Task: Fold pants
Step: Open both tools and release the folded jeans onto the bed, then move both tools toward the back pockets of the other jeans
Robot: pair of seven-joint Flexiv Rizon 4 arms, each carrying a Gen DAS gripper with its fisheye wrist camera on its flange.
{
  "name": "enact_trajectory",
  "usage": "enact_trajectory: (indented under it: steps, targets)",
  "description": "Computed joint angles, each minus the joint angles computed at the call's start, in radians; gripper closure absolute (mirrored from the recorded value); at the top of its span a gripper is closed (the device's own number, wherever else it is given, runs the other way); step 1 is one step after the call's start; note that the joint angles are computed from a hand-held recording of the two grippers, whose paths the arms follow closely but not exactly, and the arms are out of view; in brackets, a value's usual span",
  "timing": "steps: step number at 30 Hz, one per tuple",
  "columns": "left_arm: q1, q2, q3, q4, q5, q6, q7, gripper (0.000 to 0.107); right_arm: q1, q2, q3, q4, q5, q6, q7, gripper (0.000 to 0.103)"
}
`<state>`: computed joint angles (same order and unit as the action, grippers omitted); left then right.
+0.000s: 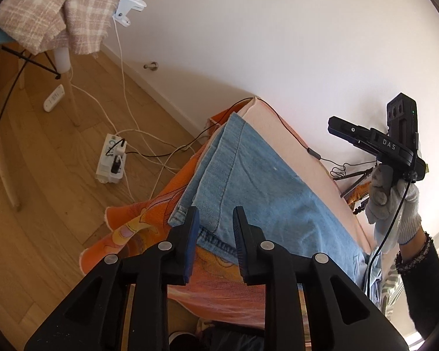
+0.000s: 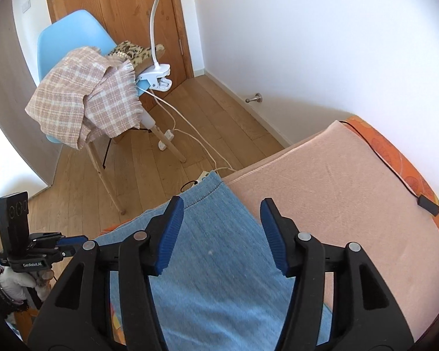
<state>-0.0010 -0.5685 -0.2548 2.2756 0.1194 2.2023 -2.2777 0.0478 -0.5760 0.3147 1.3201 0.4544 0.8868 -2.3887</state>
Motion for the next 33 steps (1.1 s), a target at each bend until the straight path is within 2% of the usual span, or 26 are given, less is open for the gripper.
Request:
enact_trajectory:
  steps: [4,6,8,11,12,14,18,21,24,27,33]
  targets:
    - [0.006,0.050,-0.016,-0.030,0.030,-0.040,0.038,0.084,-0.069,0.098,-0.012,0.111,0.064,0.066,-0.002,0.040]
    - [0.037,0.070,-0.056,-0.059,0.063,-0.087,0.051,0.073,-0.100,0.141,-0.027,0.161,0.086,0.087,0.000,0.040]
    - [0.033,0.094,-0.069,-0.088,0.068,-0.126,0.081,0.059,-0.142,0.177,-0.037,0.195,0.125,0.085,-0.015,0.039]
    - [0.078,0.111,-0.149,-0.145,0.103,-0.195,0.122,0.056,-0.205,0.230,-0.059,0.240,0.198,0.067,-0.043,0.037]
    - [0.092,0.112,-0.178,-0.163,0.108,-0.212,0.135,0.050,-0.224,0.247,-0.069,0.253,0.223,0.057,-0.059,0.036]
    - [0.120,0.098,-0.245,-0.205,0.113,-0.239,0.160,0.045,-0.244,0.281,-0.098,0.293,0.253,0.081,-0.088,0.036]
    - [0.157,0.033,-0.391,-0.320,0.103,-0.346,0.259,0.045,-0.276,0.322,-0.164,0.363,0.273,0.143,-0.110,0.036]
    - [0.151,-0.035,-0.485,-0.420,0.082,-0.444,0.356,0.045,-0.320,0.332,-0.199,0.385,0.316,0.175,-0.125,0.036]
    - [0.082,-0.106,-0.517,-0.553,0.051,-0.552,0.463,0.045,-0.366,0.327,-0.231,0.394,0.352,0.192,-0.121,0.036]
    - [-0.014,-0.180,-0.528,-0.706,0.014,-0.664,0.567,0.045,-0.435,0.309,-0.256,0.373,0.404,0.150,-0.128,0.036]
    - [-0.252,-0.326,-0.481,-1.064,-0.058,-0.892,0.748,0.045,-0.536,0.263,-0.300,0.342,0.408,0.121,-0.106,0.034]
